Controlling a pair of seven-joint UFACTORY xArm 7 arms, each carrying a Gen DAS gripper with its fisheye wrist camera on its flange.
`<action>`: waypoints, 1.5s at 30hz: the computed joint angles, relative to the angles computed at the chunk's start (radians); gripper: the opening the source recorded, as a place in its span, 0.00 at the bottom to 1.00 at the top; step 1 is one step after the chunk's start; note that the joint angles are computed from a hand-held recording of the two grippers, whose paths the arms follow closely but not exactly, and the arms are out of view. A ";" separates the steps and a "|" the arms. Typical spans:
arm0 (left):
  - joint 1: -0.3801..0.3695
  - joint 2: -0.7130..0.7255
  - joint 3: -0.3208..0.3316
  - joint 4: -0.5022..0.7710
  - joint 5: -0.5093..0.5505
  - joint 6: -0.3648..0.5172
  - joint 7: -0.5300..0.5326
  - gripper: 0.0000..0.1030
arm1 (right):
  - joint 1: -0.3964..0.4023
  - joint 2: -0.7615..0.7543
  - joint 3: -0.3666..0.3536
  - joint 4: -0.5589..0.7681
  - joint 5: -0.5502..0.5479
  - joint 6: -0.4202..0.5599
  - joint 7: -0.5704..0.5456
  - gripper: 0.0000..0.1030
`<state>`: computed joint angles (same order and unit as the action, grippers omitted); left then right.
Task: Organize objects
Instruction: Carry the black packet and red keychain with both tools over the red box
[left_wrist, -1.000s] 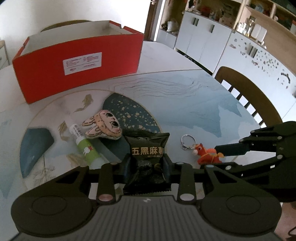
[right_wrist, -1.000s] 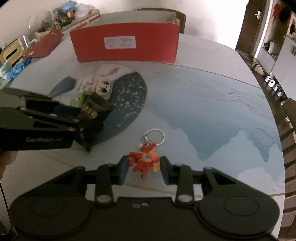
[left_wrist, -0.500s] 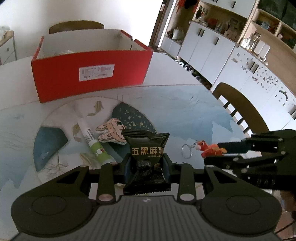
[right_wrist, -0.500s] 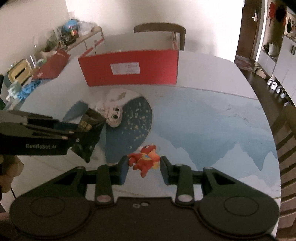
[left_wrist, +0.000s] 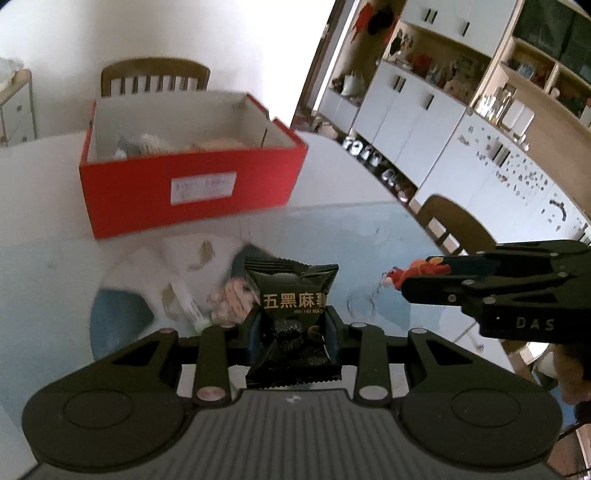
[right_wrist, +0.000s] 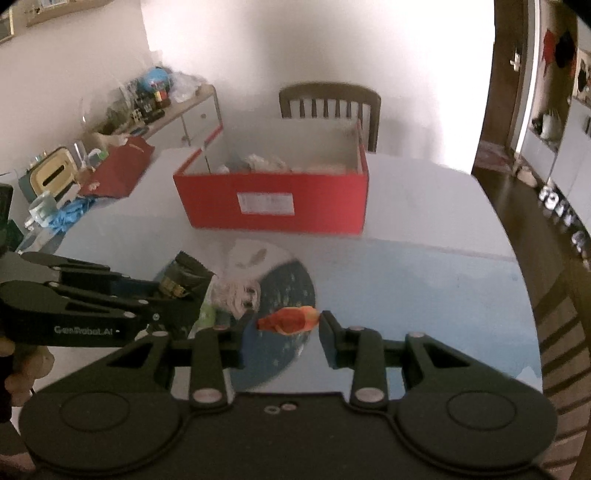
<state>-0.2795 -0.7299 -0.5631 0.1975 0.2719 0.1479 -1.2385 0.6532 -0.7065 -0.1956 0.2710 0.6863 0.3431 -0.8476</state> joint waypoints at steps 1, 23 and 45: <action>-0.001 -0.008 0.013 0.002 0.002 0.004 0.010 0.32 | 0.012 0.010 -0.001 0.011 0.005 -0.013 -0.005 0.34; 0.222 0.050 0.233 0.101 0.022 -0.022 0.479 0.32 | 0.167 0.464 0.029 0.471 0.279 -0.177 -0.258 0.34; 0.652 0.430 0.055 0.313 0.196 -0.137 0.560 0.32 | -0.094 0.869 0.262 0.793 -0.078 -0.213 0.113 0.34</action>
